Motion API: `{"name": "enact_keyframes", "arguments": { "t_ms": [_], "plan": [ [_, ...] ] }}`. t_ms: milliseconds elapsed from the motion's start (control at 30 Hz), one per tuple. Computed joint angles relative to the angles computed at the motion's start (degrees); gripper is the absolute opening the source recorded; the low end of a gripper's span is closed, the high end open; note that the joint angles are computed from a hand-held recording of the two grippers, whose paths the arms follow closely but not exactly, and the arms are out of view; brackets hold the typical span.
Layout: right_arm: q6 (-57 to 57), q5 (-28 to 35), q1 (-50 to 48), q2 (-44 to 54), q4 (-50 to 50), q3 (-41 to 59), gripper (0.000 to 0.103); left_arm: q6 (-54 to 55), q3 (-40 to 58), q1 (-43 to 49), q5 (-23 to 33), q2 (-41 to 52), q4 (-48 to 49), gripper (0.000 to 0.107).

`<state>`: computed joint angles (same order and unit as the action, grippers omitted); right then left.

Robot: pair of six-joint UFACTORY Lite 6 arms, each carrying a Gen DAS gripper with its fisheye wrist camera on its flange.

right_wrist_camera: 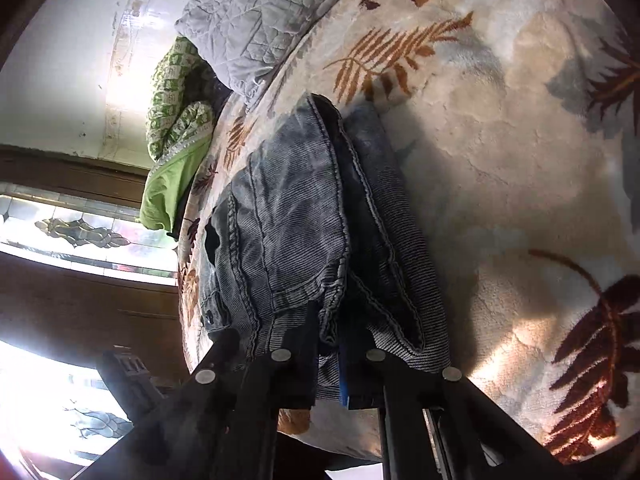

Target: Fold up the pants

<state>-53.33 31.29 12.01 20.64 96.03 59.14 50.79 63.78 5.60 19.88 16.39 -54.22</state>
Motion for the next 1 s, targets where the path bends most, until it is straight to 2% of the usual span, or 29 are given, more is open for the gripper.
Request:
{"name": "enact_keyframes", "arguments": {
  "t_ms": [133,233,300,333,400,433,567,633,667,700,733,800,900,1000],
  "plan": [
    [2.9,-8.4,3.9,-10.7,-7.1,-3.3,0.008,3.1,-1.2,-0.1,-2.0,-5.6,-2.8,0.09],
    [3.7,-13.3,5.7,-10.6,-9.8,-4.2,0.008,-9.6,0.8,-4.1,-4.5,-1.3,12.4,0.09],
    [1.3,-9.9,4.5,-3.4,-7.5,-2.7,0.009,-18.4,1.3,-6.9,-6.7,3.7,23.6,0.091],
    [-1.9,-7.9,3.8,-0.9,-3.4,-2.9,0.01,-21.2,-0.2,-7.6,-9.3,3.2,26.3,0.093],
    [-7.8,-5.2,2.2,-2.0,4.1,-5.7,0.011,-19.7,-1.4,-7.6,-10.3,2.1,25.2,0.094],
    [-8.4,-4.5,1.7,-2.5,4.4,-6.4,0.013,-19.0,-0.9,-7.4,-9.8,2.5,24.7,0.094],
    [1.3,-5.2,-0.8,-8.1,-8.8,-6.2,0.017,-14.0,-1.0,-7.0,-9.7,2.8,19.9,0.094],
    [4.0,-5.6,-1.6,-11.5,-11.8,-5.1,0.019,-12.9,-1.4,-7.1,-10.2,2.7,18.5,0.094],
    [4.0,-3.7,-2.2,-11.2,-12.5,-2.9,0.02,-13.7,-1.4,-7.1,-10.0,2.6,19.1,0.094],
    [5.0,-1.4,-2.2,-9.2,-13.4,1.2,0.029,-12.7,-1.4,-7.0,-10.0,2.6,18.1,0.094],
    [6.8,1.2,-2.3,-6.6,-14.8,5.5,0.046,-12.2,-1.3,-6.9,-9.9,2.7,17.7,0.094],
    [11.8,5.5,-2.0,1.2,-19.8,17.3,0.066,-12.8,-1.2,-6.9,-9.6,2.8,18.3,0.094],
    [13.9,13.0,-1.6,14.7,-18.8,35.3,0.066,-12.2,-1.0,-6.8,-9.4,3.0,17.3,0.094],
    [28.9,9.4,0.8,28.3,-33.5,53.2,0.066,-7.7,-0.4,-5.6,-7.1,3.0,12.7,0.094]
  ]
}}
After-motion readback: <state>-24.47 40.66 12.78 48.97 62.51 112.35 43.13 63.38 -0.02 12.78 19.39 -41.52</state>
